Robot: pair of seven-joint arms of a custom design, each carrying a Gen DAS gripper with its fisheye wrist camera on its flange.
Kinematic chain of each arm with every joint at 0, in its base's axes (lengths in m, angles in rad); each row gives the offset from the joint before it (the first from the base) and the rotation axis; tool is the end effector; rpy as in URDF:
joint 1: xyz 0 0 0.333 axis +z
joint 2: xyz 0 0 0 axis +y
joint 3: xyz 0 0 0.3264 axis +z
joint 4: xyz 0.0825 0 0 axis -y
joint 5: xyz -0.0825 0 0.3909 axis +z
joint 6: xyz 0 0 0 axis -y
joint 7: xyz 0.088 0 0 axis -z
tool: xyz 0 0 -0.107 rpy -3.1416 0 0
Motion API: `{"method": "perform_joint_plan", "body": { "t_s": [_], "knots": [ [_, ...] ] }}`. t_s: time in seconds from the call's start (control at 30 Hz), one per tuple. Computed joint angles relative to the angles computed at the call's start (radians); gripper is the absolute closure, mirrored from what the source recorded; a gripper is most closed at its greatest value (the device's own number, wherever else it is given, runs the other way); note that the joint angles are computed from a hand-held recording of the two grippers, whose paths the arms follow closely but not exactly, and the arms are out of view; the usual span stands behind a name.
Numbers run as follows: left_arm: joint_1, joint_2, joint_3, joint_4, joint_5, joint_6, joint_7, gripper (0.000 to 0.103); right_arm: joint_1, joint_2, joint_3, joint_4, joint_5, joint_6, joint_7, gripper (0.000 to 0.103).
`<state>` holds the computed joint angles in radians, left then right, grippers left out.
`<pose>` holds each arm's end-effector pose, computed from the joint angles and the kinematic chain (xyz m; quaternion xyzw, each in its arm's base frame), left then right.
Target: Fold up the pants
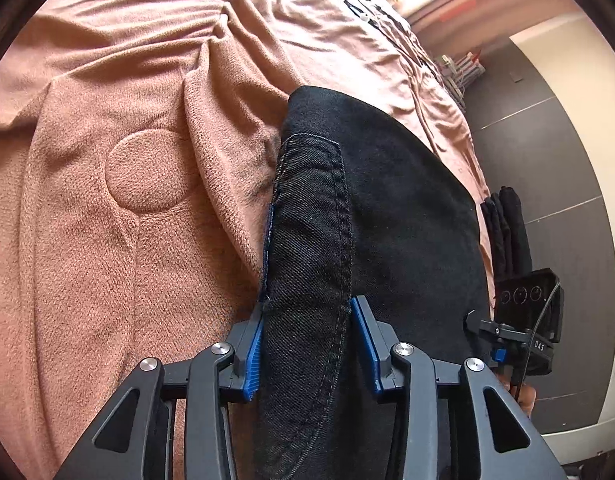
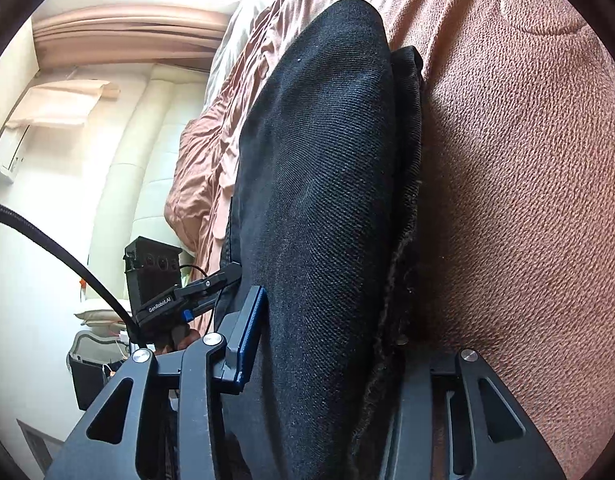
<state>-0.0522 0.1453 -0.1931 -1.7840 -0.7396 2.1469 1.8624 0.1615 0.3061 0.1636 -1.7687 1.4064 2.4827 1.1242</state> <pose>0.6119 -0.1758 0.5113 0.5989 -0.7201 0.3122 0.1591 0.6492 0.2037 0.4388 -0.5093 0.6775 0.2274 0.4794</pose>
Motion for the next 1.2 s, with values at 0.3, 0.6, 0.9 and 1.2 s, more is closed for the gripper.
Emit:
{"method": "perform_joint_plan", "body": {
  "t_s": [0.3,0.6,0.9,1.2],
  "knots": [
    [-0.002,0.031,-0.003,0.027,0.030,-0.027,-0.017,0.050,0.005,0.017,0.000,0.009,-0.046,0.004,0.087,0.063],
    [0.007,-0.013,-0.002,-0.008,-0.001,-0.015,0.013,0.066,0.013,0.008,0.013,0.020,-0.103,0.049,0.089,0.069],
    [-0.004,-0.094,0.020,-0.067,-0.029,-0.008,0.028,0.069,0.047,-0.051,0.013,-0.015,-0.110,0.106,0.044,0.074],
    [-0.022,-0.175,0.047,-0.123,-0.076,-0.025,0.057,0.072,0.090,-0.112,0.013,-0.080,-0.070,0.183,-0.008,0.074]
  ]
}}
